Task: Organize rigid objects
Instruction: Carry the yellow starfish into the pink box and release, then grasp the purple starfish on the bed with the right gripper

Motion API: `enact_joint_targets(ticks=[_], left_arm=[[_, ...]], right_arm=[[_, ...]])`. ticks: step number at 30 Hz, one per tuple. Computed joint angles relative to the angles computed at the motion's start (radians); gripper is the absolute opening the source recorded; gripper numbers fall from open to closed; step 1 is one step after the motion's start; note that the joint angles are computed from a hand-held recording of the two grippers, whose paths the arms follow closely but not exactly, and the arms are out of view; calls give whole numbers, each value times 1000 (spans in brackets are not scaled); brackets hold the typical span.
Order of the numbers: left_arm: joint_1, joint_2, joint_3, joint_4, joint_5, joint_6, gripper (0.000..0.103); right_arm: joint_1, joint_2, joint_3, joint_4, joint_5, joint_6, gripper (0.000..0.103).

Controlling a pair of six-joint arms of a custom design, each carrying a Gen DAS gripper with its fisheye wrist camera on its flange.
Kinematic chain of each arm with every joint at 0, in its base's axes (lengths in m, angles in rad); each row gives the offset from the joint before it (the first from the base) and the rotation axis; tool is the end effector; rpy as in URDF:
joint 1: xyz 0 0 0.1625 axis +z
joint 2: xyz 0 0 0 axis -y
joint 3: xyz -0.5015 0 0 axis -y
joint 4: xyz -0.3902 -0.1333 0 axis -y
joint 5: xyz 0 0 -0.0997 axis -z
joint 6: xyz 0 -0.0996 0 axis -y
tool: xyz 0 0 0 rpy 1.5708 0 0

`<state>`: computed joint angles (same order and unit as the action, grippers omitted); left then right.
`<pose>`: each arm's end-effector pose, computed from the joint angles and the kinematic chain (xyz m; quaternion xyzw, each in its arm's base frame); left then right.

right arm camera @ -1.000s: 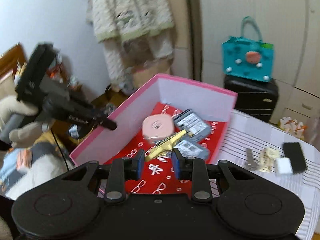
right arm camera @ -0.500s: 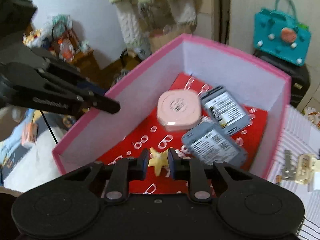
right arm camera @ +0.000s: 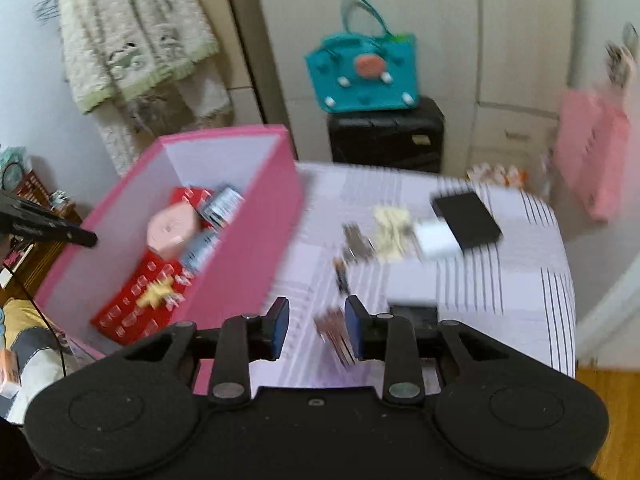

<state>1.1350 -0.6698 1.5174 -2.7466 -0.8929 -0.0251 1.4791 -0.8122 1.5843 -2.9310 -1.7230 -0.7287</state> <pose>-0.1479 -0.7814 0.1400 0.1365 0.9220 -0.2249 0.2842 0.0479 -0.7697 0.2277 0.2779 -0.9132 0.2360 0.1820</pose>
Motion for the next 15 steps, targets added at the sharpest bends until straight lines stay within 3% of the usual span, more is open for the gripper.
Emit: enact_joint_targets(ticks=[8, 13, 15], left_arm=[[2, -3, 5, -2, 0, -10, 12], [-2, 1, -5, 20, 10, -17, 12], [-1, -1, -19, 62, 6, -34, 12]], right_arm=[[-64, -1, 77, -15, 3, 14, 41], [-62, 39, 77, -61, -52, -60, 47], [-61, 47, 80, -78, -48, -127, 48]])
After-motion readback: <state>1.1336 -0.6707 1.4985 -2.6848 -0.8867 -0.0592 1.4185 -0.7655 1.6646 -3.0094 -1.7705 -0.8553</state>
